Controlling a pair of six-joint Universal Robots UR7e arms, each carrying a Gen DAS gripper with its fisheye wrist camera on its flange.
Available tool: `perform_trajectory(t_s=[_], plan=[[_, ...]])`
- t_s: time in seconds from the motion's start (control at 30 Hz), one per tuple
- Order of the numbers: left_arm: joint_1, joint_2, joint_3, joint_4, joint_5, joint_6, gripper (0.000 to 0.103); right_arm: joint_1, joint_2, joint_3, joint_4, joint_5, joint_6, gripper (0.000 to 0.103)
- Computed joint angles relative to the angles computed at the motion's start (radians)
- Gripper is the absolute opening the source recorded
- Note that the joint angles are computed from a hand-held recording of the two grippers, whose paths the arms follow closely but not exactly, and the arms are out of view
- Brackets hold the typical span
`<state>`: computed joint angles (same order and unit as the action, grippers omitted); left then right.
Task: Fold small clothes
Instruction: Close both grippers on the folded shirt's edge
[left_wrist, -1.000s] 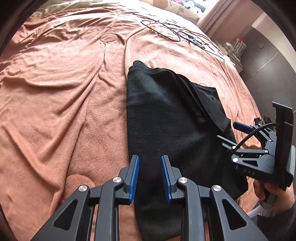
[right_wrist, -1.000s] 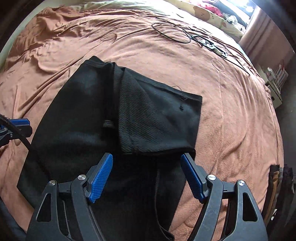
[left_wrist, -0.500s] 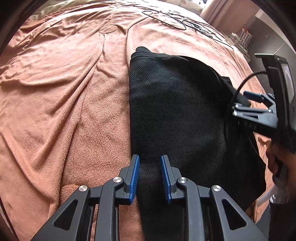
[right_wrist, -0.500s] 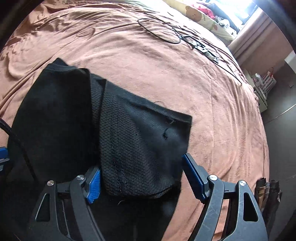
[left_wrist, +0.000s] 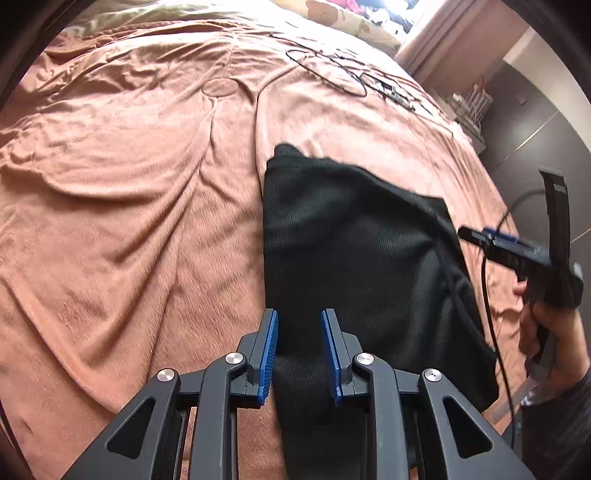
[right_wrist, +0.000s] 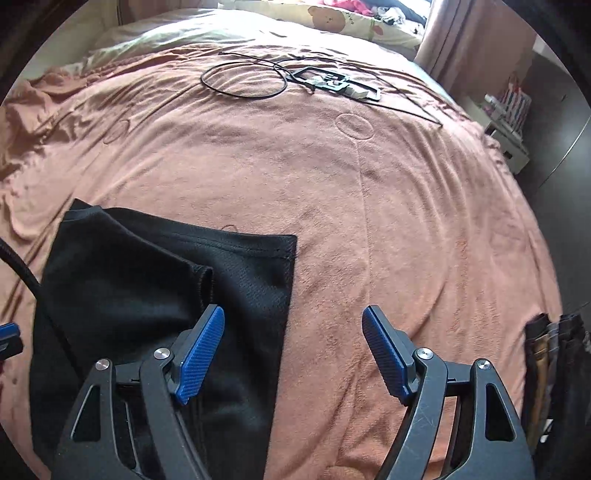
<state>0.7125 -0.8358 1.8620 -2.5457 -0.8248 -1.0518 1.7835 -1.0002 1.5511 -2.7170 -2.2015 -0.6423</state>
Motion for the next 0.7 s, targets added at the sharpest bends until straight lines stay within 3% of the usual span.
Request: perform_trajectory(t_s=[0.13,0.23,0.33,0.43,0.53,0.7], plan=[[0.023,-0.009,-0.007,-0.026,-0.021,0.004,0.031,-0.063,-0.046,-0.037,0.209,0.199,0.12,0.068],[0.04,-0.009,0.006,-0.105,-0.038,0.033,0.04,-0.114,-0.058,-0.077,0.317,0.342,0.154,0.068],[0.064,-0.005,0.01,-0.167,-0.062,0.048,0.04,-0.159,-0.048,-0.133,0.399,0.419,0.174,0.066],[0.084,0.002,0.007,-0.189,-0.068,0.055,0.04,-0.197,-0.029,-0.184,0.479,0.477,0.169,0.052],[0.109,0.014,0.007,-0.247,-0.096,0.087,0.04,-0.232,-0.035,-0.188,0.519,0.533,0.178,0.05],[0.145,0.031,0.006,-0.316,-0.144,0.123,0.035,-0.287,-0.009,-0.245,0.616,0.7,0.189,0.05]])
